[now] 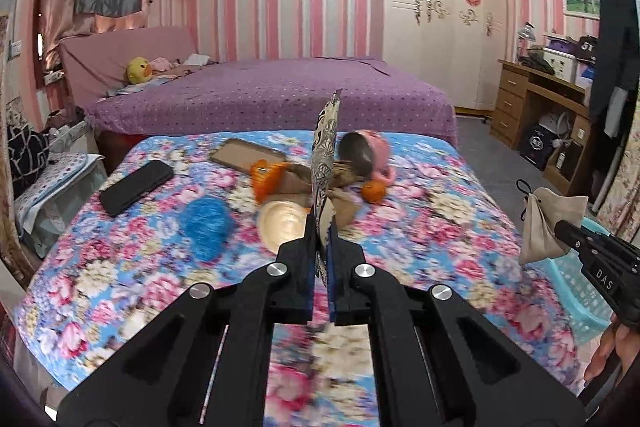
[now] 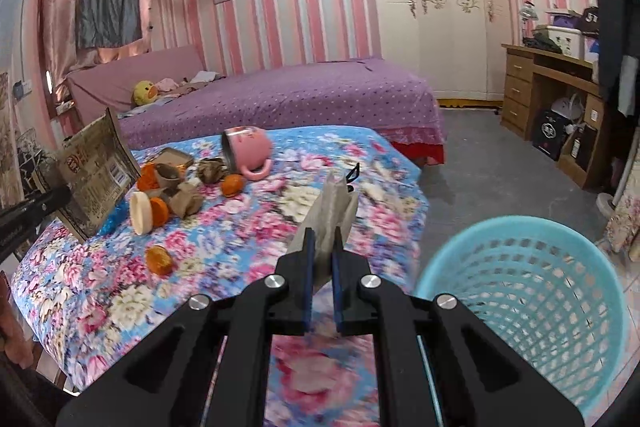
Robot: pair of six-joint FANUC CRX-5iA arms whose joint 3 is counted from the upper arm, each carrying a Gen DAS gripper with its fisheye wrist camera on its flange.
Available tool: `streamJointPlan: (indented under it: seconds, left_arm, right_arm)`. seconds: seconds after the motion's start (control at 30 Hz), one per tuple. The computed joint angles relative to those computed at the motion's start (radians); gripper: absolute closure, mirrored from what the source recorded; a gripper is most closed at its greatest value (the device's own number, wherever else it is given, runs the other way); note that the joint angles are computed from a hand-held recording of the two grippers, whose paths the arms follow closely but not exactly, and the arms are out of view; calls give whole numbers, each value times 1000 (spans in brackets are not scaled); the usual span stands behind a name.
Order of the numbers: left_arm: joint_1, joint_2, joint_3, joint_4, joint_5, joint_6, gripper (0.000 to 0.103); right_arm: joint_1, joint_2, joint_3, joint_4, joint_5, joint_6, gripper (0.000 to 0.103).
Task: Collect trash
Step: 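Carry the cloth and packet in both tools over the light-blue basket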
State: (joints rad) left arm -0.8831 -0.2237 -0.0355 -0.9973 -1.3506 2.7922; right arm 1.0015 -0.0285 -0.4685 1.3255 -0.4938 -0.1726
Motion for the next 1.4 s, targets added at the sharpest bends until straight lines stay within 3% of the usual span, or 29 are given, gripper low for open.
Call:
streamJointPlan:
  seconds: [0.57, 1.0, 1.4]
  left_arm:
    - [-51, 206, 145, 77, 127, -43, 100]
    - [-26, 275, 194, 157, 255, -103, 100]
    - [-42, 383, 311, 216, 354, -190, 100]
  right_arm:
    - [-89, -171, -161, -110, -81, 26, 95]
    - [-111, -187, -176, -212, -196, 144, 95]
    - [-164, -254, -234, -190, -172, 77, 95]
